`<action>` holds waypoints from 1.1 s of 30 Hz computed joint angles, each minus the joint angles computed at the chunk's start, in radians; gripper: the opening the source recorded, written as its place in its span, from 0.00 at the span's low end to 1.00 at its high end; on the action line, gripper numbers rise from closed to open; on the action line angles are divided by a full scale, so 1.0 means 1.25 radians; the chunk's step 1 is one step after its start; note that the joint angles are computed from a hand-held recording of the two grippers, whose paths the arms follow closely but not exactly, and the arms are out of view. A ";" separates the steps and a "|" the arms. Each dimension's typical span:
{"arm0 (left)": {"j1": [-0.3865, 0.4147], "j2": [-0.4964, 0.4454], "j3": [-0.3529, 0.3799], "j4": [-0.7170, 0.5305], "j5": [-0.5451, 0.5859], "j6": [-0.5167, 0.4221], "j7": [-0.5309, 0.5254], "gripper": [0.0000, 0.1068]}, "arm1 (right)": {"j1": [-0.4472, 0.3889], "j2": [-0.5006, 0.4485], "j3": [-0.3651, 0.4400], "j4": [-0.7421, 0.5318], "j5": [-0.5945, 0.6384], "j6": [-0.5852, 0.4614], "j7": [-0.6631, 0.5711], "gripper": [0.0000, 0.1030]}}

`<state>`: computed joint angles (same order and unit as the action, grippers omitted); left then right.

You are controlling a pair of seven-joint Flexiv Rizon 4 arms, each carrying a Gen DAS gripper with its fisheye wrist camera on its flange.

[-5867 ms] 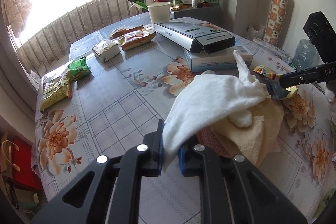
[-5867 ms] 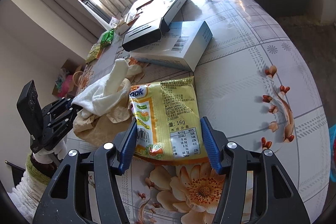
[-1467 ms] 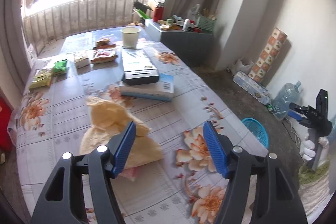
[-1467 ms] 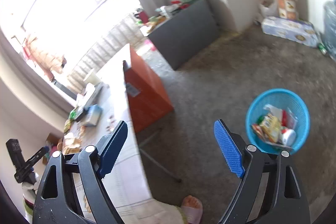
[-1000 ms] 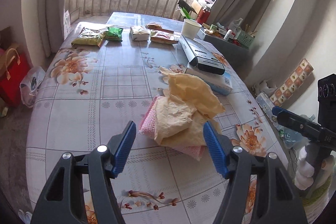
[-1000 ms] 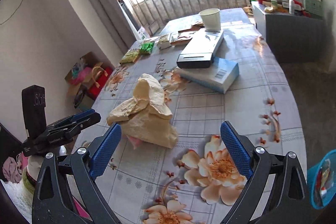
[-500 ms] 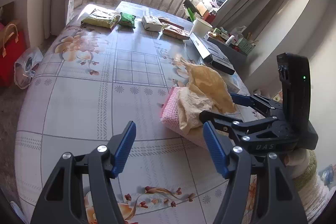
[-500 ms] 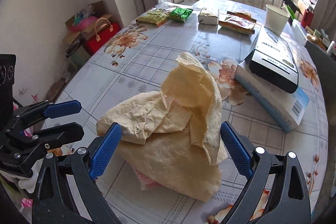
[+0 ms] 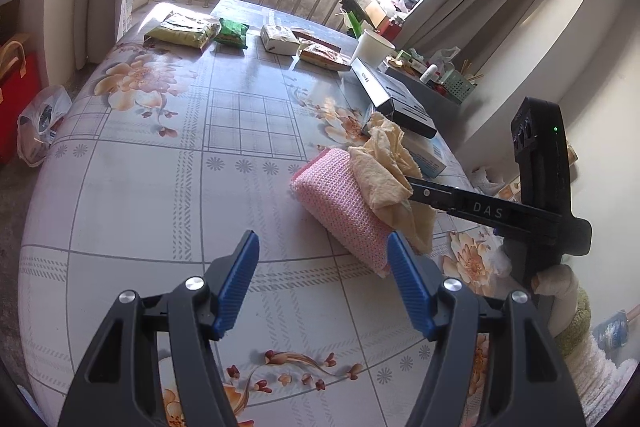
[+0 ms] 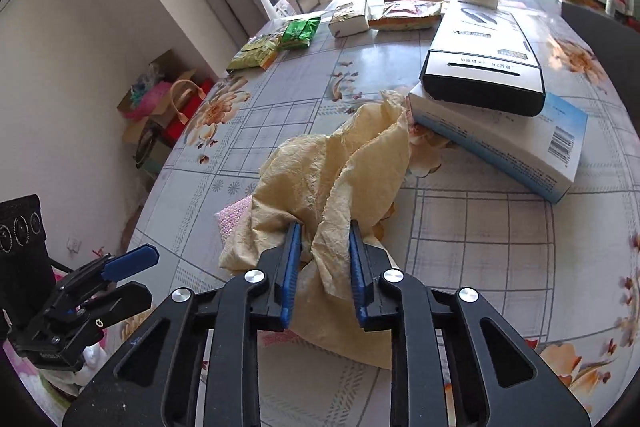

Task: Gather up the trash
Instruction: 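Grasp the beige crumpled cloth with the right tool while the left tool grasps the pink knitted pad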

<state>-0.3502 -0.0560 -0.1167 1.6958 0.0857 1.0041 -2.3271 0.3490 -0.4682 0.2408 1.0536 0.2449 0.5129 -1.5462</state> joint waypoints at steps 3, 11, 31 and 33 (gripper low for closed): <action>-0.002 -0.015 -0.005 -0.016 -0.006 -0.006 0.006 0.60 | -0.011 0.017 -0.004 0.022 0.013 0.017 0.027 0.07; -0.018 -0.066 -0.008 -0.074 -0.029 -0.026 0.030 0.60 | -0.075 0.066 -0.001 0.091 0.092 0.050 0.084 0.05; -0.087 -0.113 -0.004 -0.163 0.049 -0.179 0.026 0.60 | -0.155 0.232 -0.025 0.232 0.315 -0.058 0.052 0.05; -0.090 -0.118 -0.003 -0.173 0.056 -0.191 0.028 0.60 | -0.140 0.251 -0.036 0.262 0.260 -0.013 0.064 0.05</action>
<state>-0.4630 -0.2033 -0.1209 1.4797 0.1559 0.7655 -2.2927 0.1741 -0.1539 0.1963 1.3810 0.5693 0.4962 -1.4662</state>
